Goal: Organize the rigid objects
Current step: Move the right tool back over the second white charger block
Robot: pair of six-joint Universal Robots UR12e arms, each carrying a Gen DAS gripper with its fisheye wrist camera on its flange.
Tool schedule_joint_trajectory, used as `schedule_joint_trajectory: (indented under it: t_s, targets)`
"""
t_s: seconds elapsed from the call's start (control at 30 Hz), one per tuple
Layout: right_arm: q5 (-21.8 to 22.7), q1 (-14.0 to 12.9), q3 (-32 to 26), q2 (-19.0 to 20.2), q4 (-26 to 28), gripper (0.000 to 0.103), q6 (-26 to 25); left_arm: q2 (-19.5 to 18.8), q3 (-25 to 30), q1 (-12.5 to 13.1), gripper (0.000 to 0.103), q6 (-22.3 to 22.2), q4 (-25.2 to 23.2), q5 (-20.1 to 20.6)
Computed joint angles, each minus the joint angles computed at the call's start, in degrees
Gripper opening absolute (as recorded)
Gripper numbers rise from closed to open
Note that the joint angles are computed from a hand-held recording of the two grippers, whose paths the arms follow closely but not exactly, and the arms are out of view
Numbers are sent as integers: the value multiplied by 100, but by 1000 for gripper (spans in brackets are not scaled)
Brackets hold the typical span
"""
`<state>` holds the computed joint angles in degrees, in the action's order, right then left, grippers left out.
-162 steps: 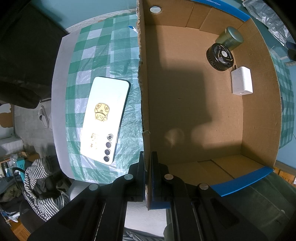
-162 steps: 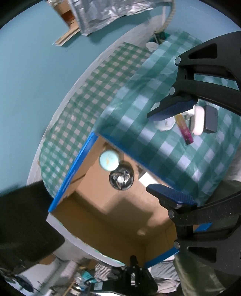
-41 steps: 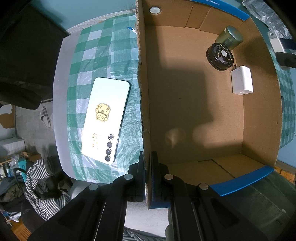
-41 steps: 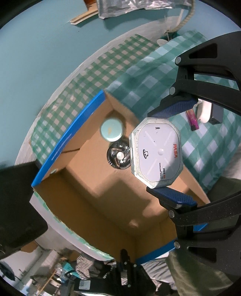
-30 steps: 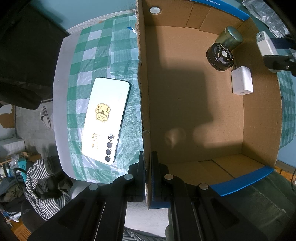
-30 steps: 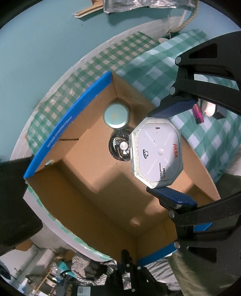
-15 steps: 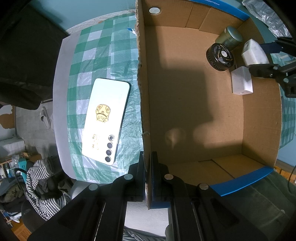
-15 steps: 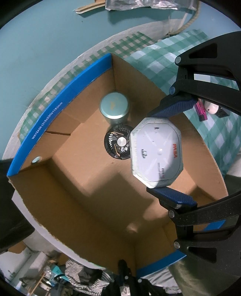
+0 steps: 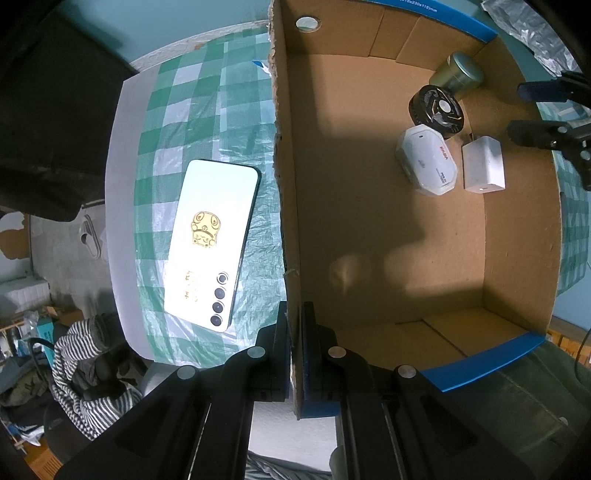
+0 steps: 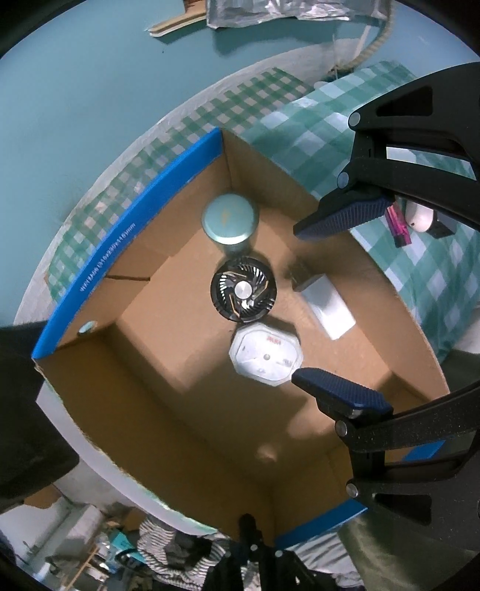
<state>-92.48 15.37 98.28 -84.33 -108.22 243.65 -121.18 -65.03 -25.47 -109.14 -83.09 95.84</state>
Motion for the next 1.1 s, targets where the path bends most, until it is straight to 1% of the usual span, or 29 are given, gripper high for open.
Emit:
schedule_joint_trajectory:
  t_s: [0.63, 1.1]
  targets:
    - [-461, 168, 48, -364, 282, 73, 703, 8, -10, -1, 4, 10, -10, 1]
    - [-504, 321, 336, -707, 482, 73, 1417, 56, -84, 17, 4, 97, 53, 14]
